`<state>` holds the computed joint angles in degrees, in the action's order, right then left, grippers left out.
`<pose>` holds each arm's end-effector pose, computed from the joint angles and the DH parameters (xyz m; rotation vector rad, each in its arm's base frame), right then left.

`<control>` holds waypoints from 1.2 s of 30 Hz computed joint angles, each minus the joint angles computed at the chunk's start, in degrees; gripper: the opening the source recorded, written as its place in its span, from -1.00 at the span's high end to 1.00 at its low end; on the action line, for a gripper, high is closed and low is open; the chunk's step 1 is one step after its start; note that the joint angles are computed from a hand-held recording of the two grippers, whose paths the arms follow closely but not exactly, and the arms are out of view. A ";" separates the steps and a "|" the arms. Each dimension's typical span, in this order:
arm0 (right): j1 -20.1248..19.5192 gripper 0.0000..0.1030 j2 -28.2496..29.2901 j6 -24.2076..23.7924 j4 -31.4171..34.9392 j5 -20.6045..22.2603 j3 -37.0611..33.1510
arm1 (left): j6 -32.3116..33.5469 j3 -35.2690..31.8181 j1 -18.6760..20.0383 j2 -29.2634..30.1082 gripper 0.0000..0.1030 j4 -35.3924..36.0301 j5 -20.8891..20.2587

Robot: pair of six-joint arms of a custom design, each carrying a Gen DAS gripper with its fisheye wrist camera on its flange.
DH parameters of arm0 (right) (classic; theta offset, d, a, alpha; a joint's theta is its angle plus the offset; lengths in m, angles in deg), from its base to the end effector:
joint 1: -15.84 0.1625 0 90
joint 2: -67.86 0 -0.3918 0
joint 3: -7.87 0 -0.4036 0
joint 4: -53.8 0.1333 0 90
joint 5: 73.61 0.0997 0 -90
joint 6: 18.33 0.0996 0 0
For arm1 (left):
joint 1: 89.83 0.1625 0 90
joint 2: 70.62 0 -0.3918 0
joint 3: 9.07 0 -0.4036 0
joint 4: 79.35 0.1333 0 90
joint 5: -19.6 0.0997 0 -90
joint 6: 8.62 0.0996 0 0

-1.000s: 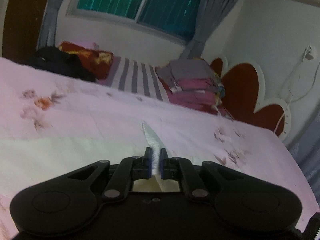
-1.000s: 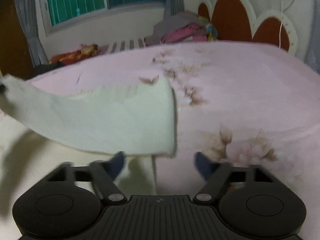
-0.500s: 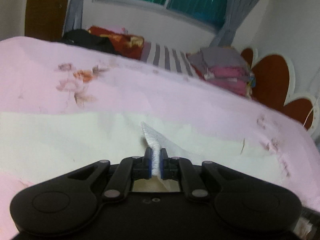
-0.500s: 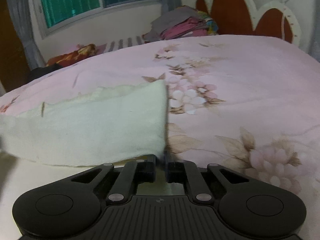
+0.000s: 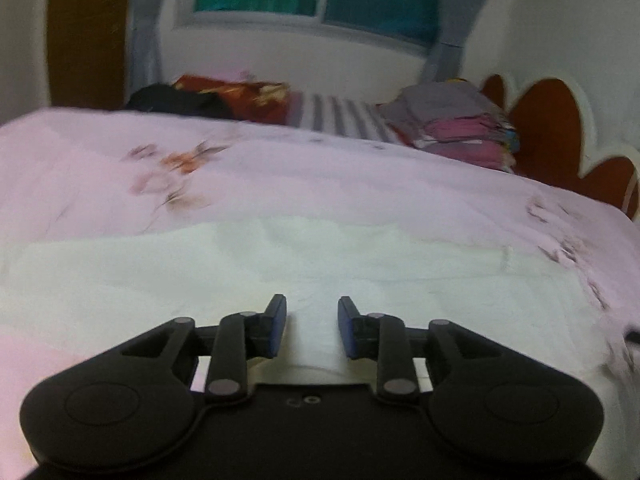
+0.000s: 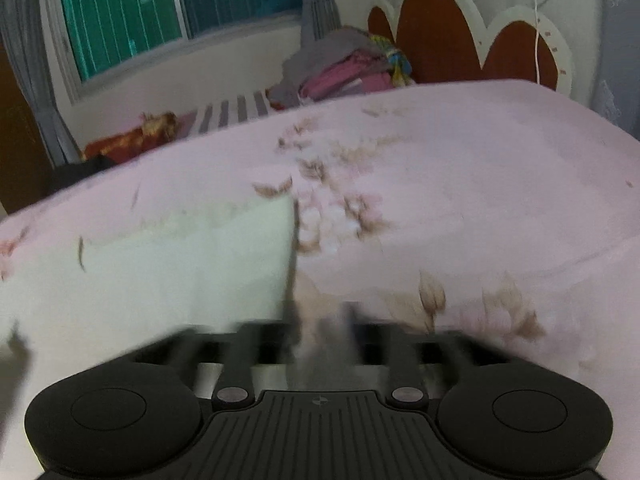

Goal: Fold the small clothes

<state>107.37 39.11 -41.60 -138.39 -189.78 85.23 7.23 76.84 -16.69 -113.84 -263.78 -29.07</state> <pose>0.1091 -0.7388 0.0753 0.2332 -2.3342 1.0531 -0.0133 -0.7302 0.1891 0.2355 2.2439 -1.0836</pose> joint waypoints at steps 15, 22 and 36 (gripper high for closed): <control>-1.09 0.28 15.46 4.90 23.10 2.55 -31.36 | -0.59 -7.56 0.97 5.56 0.42 7.25 1.13; -0.52 0.87 18.31 -2.93 19.89 -0.97 -34.36 | -0.53 -8.32 1.18 6.55 0.40 7.46 1.56; 2.70 0.51 15.75 -11.06 11.99 3.10 -25.88 | -1.95 -7.69 0.58 5.71 0.19 9.85 2.49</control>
<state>110.08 54.87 -52.66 -126.41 -186.68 59.35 5.28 69.15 -16.11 -108.13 -253.93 -26.59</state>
